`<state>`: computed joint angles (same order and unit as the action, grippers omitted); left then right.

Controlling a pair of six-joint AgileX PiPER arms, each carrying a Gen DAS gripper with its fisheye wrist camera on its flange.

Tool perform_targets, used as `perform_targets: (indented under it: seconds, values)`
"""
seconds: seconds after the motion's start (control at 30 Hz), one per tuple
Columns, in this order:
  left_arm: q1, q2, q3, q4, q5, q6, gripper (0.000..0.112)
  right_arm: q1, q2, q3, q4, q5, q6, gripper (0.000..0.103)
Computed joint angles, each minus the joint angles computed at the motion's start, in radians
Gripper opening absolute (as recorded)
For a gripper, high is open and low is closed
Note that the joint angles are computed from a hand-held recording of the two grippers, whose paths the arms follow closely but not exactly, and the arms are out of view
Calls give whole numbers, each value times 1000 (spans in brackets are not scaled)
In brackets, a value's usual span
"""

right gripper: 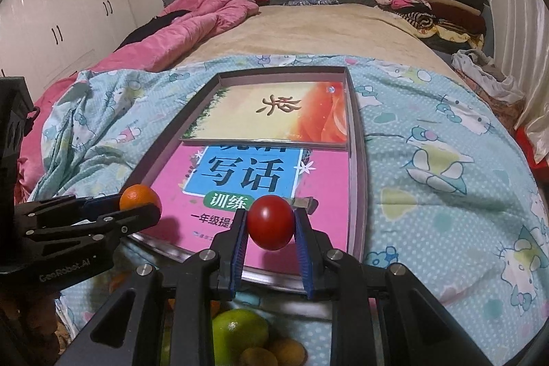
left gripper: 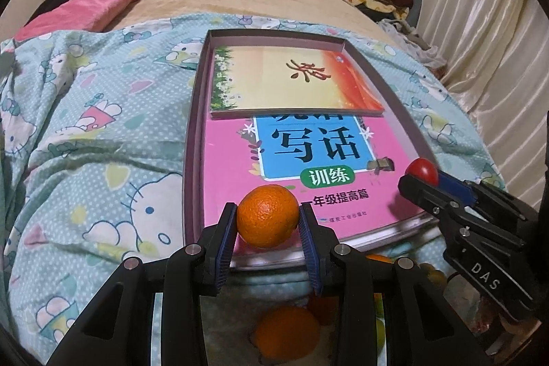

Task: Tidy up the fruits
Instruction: 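Carry the tomato with the right gripper while the left gripper carries the orange over the pink workbook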

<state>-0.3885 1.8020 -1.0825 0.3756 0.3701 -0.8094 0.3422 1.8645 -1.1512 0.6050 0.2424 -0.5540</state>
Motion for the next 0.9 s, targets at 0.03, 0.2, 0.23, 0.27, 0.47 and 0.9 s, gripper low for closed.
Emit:
perform_targets:
  seconds: [0.03,0.2,0.23,0.27,0.47,0.9]
  values:
    - [1,5,-3,2,1,0,37,-1,5,-4,-8,0,8,27]
    - [-6,29,-10,48,5,-31,37,-5,24,-16,-20,11,12,27]
    - [-9,30,-10,60,5,-40,37,-4,28,-19,-29,12,20,27]
    - [-10,31,-11,69,7,-47,37,-3,32,-21,-34,13,22,27]
    - [-17,34,-9,104,5,-76,37,6,50,-29,-131,10,108,27]
    - [-13,26,-2,90,2,-60,38,-13,56,-10,76,-13,-95,28]
